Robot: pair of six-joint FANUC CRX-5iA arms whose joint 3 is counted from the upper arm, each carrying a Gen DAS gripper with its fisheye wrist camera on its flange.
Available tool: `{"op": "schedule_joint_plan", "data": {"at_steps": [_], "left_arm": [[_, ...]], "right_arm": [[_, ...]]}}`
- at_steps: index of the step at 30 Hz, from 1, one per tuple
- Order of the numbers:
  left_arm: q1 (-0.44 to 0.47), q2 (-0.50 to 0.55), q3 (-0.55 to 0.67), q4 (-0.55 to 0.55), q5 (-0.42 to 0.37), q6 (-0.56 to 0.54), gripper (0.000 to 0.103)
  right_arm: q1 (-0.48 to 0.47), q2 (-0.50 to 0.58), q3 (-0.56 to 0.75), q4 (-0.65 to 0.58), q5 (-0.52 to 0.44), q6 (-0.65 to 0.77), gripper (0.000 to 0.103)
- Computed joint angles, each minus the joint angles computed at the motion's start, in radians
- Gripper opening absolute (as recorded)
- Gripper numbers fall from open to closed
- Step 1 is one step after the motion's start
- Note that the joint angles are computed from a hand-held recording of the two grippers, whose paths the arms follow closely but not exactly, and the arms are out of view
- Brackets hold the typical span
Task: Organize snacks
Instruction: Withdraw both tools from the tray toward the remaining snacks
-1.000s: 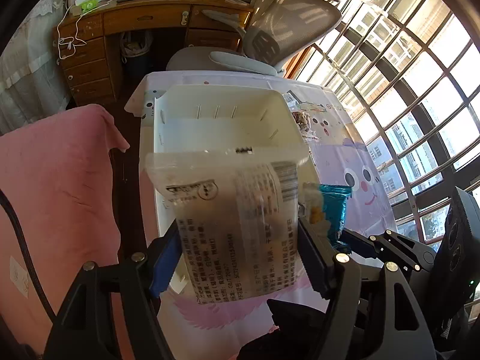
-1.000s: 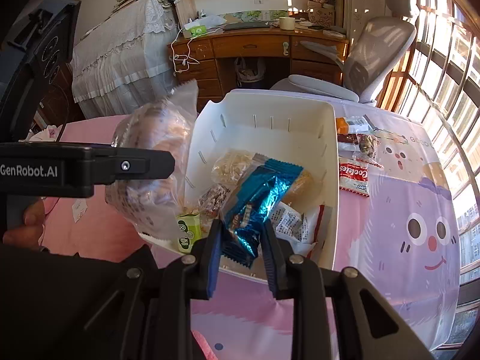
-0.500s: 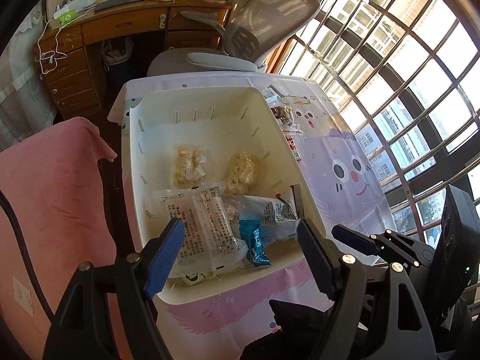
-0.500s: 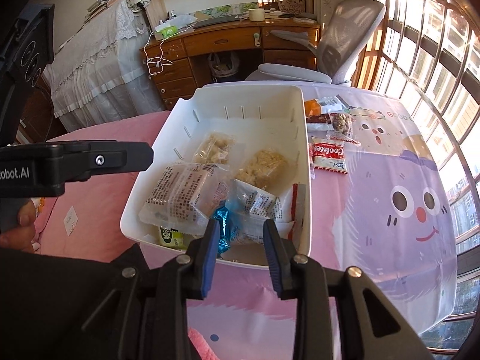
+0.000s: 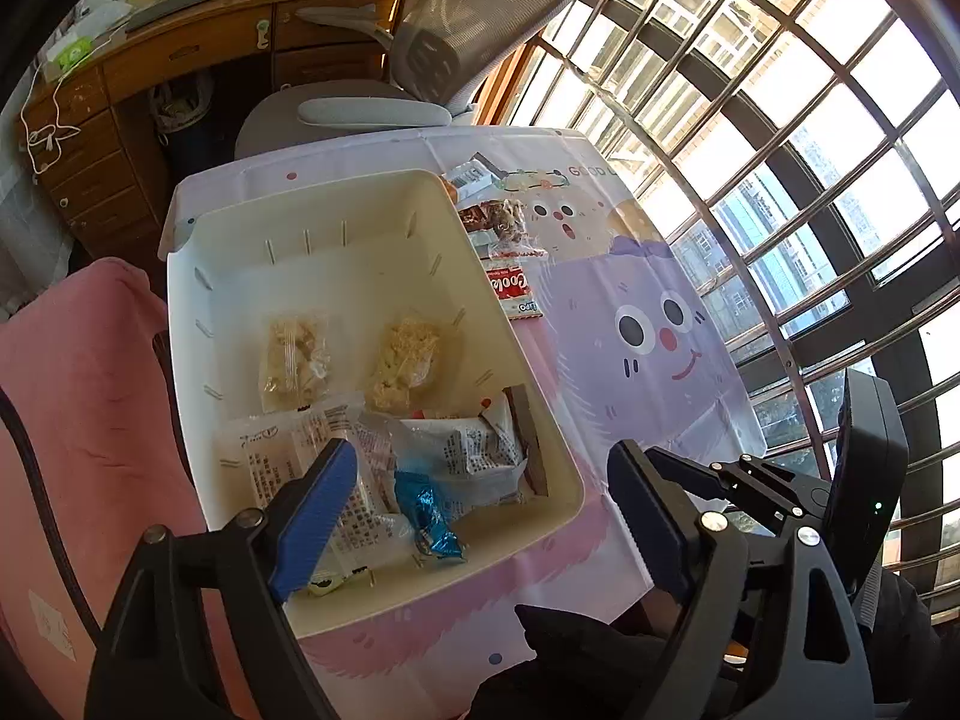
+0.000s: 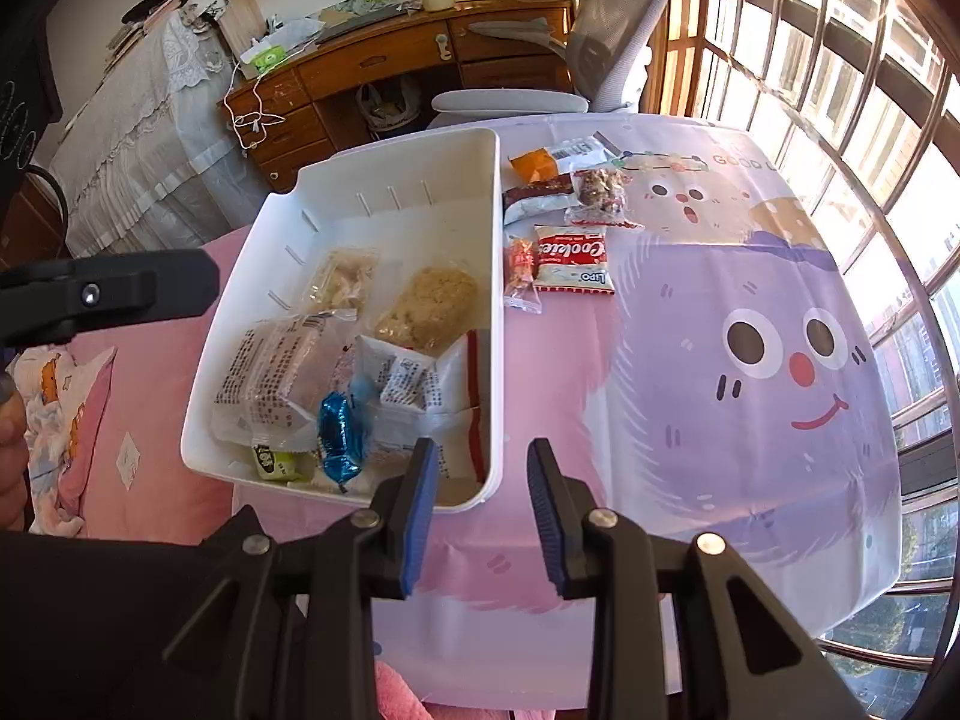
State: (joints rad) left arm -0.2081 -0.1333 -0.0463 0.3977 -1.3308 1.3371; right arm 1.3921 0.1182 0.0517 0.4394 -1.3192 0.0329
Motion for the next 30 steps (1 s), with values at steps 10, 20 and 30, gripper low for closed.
{"op": "schedule_joint_plan", "data": {"at_steps": [10, 20, 30], "left_arm": [[-0.121, 0.226, 0.299, -0.072, -0.041, 0.04, 0.089], [-0.198, 0.502, 0.681, -0.142, -0.118, 0.066, 0.091], [-0.229, 0.876, 1.239, -0.218, -0.3, 0.102, 0.091]], "right_arm": [[-0.111, -0.089, -0.116, -0.004, 0.077, 0.034, 0.031], [-0.272, -0.106, -0.158, -0.016, 0.163, 0.161, 0.031], [-0.416, -0.053, -0.147, -0.032, 0.288, 0.286, 0.033]]}}
